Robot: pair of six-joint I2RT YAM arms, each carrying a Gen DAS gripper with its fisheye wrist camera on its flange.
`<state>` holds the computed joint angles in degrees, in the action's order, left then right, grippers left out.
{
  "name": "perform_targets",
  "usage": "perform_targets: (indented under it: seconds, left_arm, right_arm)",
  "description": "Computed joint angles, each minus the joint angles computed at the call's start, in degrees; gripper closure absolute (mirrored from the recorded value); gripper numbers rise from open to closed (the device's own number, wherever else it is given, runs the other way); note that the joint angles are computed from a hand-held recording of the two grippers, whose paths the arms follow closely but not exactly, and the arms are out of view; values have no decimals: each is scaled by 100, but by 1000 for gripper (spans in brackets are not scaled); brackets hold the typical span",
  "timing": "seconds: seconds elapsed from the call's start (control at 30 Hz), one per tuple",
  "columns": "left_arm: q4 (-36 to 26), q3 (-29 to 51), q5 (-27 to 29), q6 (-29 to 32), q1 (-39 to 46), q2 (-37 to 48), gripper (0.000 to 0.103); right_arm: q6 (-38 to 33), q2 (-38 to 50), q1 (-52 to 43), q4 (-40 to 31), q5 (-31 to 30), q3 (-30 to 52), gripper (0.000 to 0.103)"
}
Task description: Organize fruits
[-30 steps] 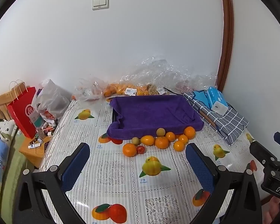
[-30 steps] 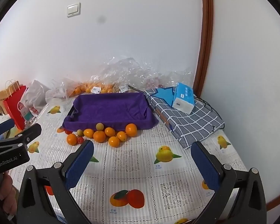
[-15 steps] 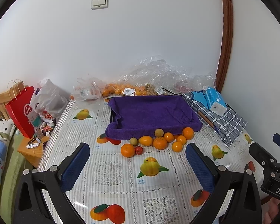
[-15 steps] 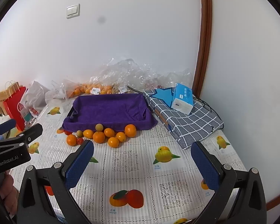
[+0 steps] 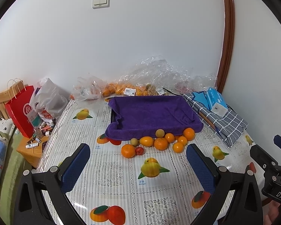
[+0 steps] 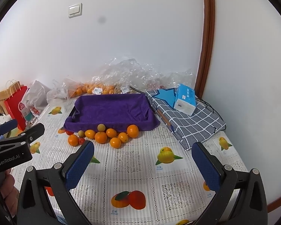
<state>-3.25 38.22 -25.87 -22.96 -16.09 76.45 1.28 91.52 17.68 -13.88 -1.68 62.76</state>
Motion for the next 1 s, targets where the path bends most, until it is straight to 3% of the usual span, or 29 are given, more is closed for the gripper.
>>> perform_targets:
  seconds: [1.0]
  left_arm:
    - [109,-8,610,454,578,-15,0]
  right_arm:
    - [332,381,254,-256,-13,455,0]
